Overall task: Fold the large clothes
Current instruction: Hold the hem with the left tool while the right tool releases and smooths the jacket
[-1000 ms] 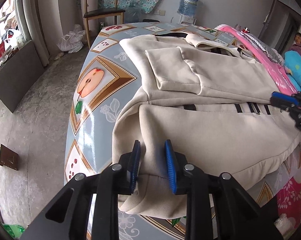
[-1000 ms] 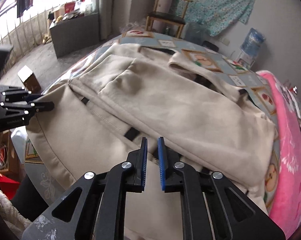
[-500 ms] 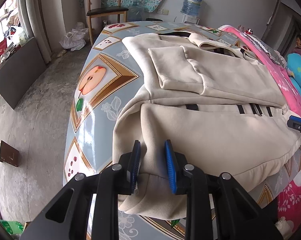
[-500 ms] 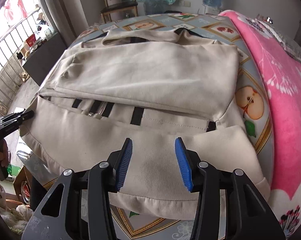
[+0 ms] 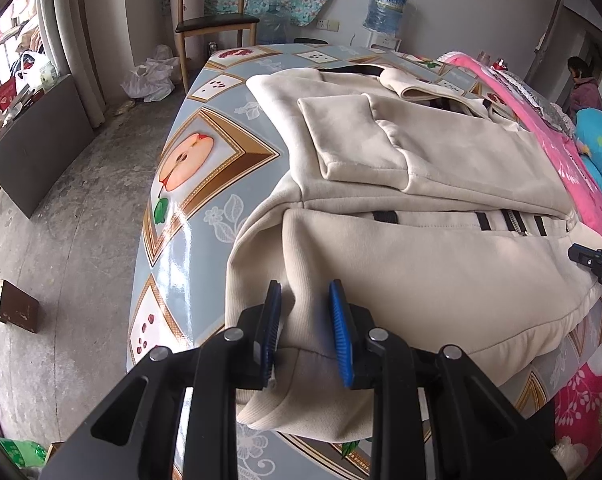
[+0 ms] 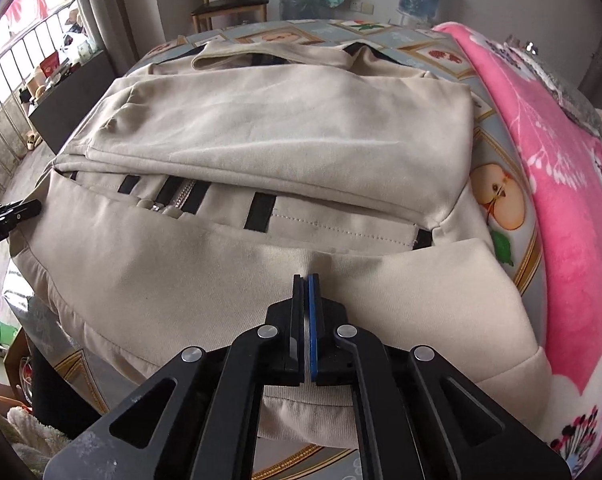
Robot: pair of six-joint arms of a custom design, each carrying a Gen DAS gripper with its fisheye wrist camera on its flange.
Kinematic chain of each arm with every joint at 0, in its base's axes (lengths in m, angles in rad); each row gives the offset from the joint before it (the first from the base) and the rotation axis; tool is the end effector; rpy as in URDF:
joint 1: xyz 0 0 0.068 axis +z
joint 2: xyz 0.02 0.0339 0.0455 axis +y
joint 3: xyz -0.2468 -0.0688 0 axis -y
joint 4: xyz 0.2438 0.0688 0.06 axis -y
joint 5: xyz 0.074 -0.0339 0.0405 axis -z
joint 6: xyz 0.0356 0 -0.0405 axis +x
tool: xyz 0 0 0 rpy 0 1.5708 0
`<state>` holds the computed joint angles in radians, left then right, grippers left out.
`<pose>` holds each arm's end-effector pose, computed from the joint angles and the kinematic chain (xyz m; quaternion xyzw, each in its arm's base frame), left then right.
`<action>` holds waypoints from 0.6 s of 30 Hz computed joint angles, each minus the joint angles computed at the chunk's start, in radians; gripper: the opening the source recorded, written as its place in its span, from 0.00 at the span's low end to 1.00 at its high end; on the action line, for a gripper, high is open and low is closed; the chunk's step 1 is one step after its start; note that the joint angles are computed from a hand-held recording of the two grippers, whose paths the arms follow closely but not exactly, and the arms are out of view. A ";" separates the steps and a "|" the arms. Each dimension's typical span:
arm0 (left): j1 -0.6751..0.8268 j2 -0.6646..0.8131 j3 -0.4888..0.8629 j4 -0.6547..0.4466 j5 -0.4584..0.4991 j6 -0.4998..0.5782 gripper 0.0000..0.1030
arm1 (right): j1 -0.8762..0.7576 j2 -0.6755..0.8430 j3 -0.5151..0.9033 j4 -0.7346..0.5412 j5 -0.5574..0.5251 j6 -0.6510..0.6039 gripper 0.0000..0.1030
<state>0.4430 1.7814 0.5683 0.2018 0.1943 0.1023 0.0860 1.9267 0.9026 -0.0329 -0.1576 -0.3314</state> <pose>0.2478 0.1099 0.0552 -0.1358 0.9473 -0.0158 0.2898 0.3359 0.0346 0.0727 -0.2193 0.9391 0.0446 0.2607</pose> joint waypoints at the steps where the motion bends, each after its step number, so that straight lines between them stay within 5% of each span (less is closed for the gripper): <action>1: 0.000 -0.001 0.000 0.000 -0.003 0.001 0.23 | -0.002 -0.007 0.002 0.005 -0.005 0.009 0.02; 10: -0.005 -0.005 0.002 -0.002 -0.016 0.000 0.23 | 0.035 0.072 0.024 0.092 0.059 0.042 0.03; 18: -0.009 -0.009 0.008 -0.018 -0.022 0.005 0.23 | -0.128 -0.119 -0.085 0.041 -0.046 0.067 0.15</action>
<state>0.4340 1.7721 0.5761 0.1838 0.1725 0.1070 -0.0419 1.8077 0.8176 0.0086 -0.2035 -0.2641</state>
